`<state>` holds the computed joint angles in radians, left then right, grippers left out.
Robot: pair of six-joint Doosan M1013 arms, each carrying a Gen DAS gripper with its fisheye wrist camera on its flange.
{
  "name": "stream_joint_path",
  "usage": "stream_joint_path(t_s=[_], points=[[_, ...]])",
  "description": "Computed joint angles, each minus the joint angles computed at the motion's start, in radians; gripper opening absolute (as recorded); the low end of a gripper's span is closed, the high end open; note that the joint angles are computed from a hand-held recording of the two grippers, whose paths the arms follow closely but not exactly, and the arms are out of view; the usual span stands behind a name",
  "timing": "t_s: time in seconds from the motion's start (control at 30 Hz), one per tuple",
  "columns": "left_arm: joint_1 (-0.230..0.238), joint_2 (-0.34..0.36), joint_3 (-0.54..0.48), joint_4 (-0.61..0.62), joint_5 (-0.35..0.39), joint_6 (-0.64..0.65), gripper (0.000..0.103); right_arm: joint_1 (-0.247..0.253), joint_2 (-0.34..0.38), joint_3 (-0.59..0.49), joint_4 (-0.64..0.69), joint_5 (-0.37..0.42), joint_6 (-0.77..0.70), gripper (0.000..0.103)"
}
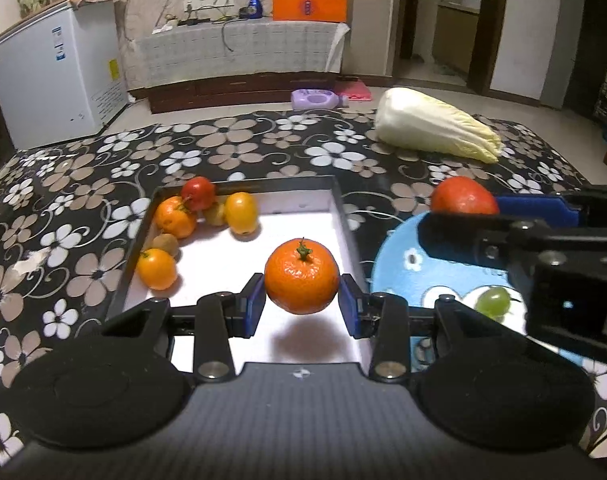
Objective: Organize fruits
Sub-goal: 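Carry the red apple and orange tomato over the blue plate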
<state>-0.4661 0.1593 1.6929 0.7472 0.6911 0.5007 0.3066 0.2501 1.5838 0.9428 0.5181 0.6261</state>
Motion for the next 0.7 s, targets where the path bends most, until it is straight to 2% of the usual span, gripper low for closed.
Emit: stream_joint_path(t_s=[0.7], points=[[-0.027,0.023,-0.025,-0.030,-0.061,0.044,0.045,-0.042,-0.005,0.005,-0.016,0.007,0.005,0.037]])
